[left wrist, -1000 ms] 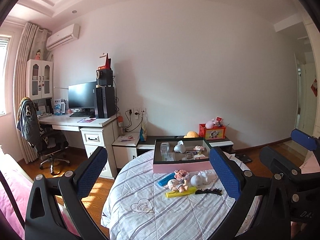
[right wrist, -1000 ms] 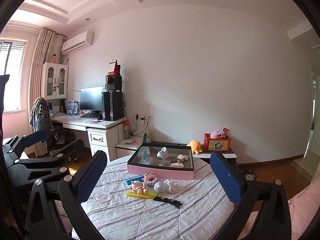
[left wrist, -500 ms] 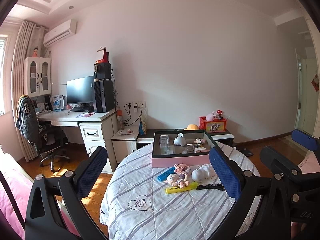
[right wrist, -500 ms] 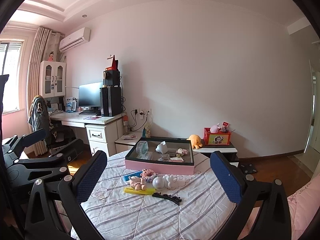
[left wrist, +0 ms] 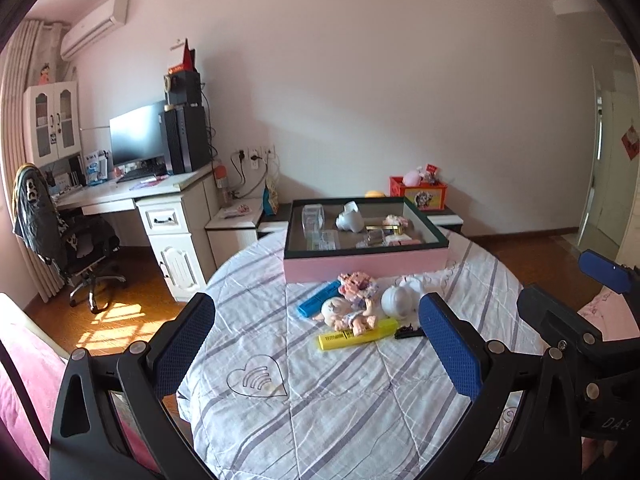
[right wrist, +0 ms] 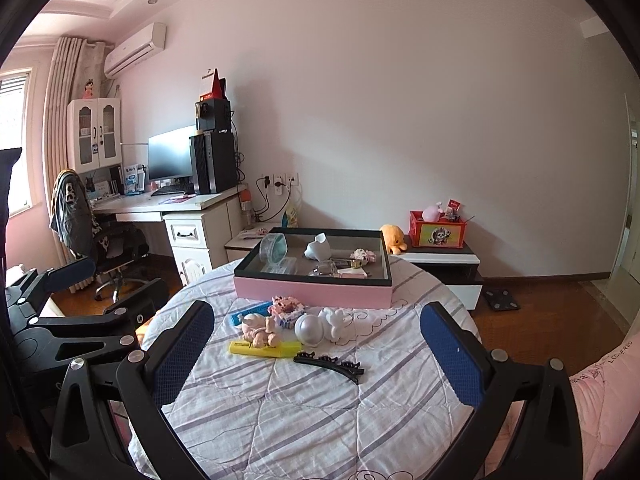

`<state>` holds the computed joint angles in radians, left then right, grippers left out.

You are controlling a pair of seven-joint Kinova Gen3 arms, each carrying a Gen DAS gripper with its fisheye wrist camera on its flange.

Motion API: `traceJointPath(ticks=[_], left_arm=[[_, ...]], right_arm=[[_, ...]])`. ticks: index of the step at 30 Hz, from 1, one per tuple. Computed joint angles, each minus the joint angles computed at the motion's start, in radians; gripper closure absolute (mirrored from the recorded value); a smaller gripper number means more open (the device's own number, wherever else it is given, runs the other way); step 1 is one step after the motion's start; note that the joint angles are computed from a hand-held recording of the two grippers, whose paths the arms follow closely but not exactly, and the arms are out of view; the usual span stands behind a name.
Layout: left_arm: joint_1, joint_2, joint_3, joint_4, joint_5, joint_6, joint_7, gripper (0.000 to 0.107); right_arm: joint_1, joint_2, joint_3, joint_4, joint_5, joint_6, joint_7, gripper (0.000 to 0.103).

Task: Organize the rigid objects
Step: 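Grasp the white cloud figure with the right tool while the left tool grasps the pig doll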

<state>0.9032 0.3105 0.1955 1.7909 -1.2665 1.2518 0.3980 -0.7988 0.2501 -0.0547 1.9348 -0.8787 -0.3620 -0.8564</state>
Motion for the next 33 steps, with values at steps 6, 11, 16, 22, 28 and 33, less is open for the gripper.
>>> traceJointPath(ticks=[6,11,16,22,28,33], left_arm=[[-0.110,0.034,-0.030,0.021,0.106,-0.206,-0.090,0.005],[-0.161,0.058,-0.079,0.033,0.172,-0.327,-0.132,0.005],[-0.190,0.075,-0.121,0.030,0.220,-0.396,-0.178,0.005],[-0.226,0.062,-0.157,0.047,0.247,-0.501,-0.198,0.005],[-0.252,0.100,-0.183,-0.021,0.289,-0.572,-0.316,0.005],[-0.240,0.146,-0.217,-0.095,0.338,-0.561,-0.423,0.005]], right_arm=[[-0.117,0.125,0.249,-0.122,-0.112,0.235,0.108,0.000],[-0.155,0.277,0.424,-0.241,-0.047,0.438,-0.001,0.000],[-0.192,0.403,0.568,-0.386,-0.005,0.640,-0.060,0.000],[-0.115,0.460,0.528,-0.512,0.024,0.721,-0.083,0.000],[-0.082,0.516,0.529,-0.634,0.109,0.772,-0.189,0.000],[0.033,0.563,0.412,-0.785,0.142,0.884,-0.183,0.000]])
